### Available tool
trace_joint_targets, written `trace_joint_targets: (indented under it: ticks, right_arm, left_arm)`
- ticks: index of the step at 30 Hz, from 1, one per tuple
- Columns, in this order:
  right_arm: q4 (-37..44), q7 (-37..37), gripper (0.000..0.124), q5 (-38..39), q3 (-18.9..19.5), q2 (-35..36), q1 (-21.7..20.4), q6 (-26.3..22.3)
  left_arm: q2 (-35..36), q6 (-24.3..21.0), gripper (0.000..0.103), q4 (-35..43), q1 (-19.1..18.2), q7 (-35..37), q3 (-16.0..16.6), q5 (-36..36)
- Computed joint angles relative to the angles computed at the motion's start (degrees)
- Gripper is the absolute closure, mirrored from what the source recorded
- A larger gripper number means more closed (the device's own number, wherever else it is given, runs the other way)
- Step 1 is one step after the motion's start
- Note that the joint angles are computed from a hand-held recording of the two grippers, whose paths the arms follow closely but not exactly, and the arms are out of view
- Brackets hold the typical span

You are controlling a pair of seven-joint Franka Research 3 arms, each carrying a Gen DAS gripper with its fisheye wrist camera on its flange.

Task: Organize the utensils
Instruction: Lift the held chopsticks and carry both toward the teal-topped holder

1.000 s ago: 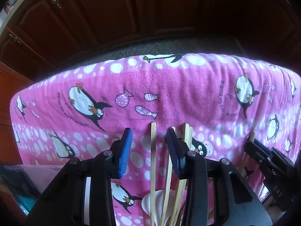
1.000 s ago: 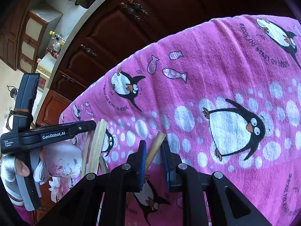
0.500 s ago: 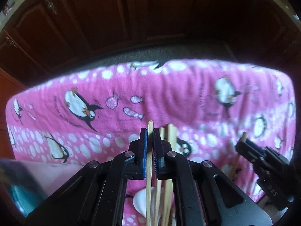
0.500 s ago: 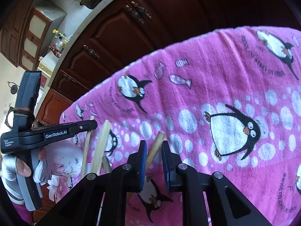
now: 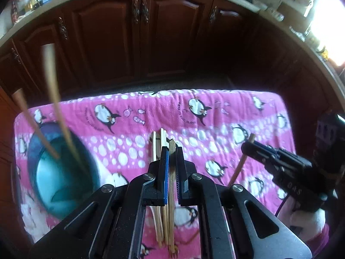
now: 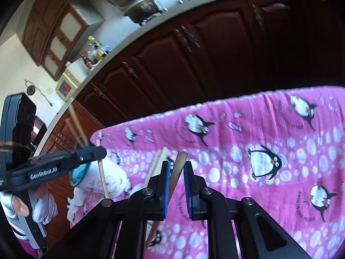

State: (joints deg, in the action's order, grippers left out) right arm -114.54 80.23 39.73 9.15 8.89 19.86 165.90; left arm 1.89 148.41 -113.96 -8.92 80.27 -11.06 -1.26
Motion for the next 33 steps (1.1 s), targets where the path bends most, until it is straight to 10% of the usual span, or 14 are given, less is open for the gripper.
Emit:
trace_joint_targets:
  ticks: [33]
  right_arm:
    - [5.44, 18.69, 0.115, -27.92, -0.85, -3.74, 6.54, -3.02]
  left_arm:
    - [-25.18, 7.18, 0.099, -21.15, -2.60, -3.63, 6.54, 0.88]
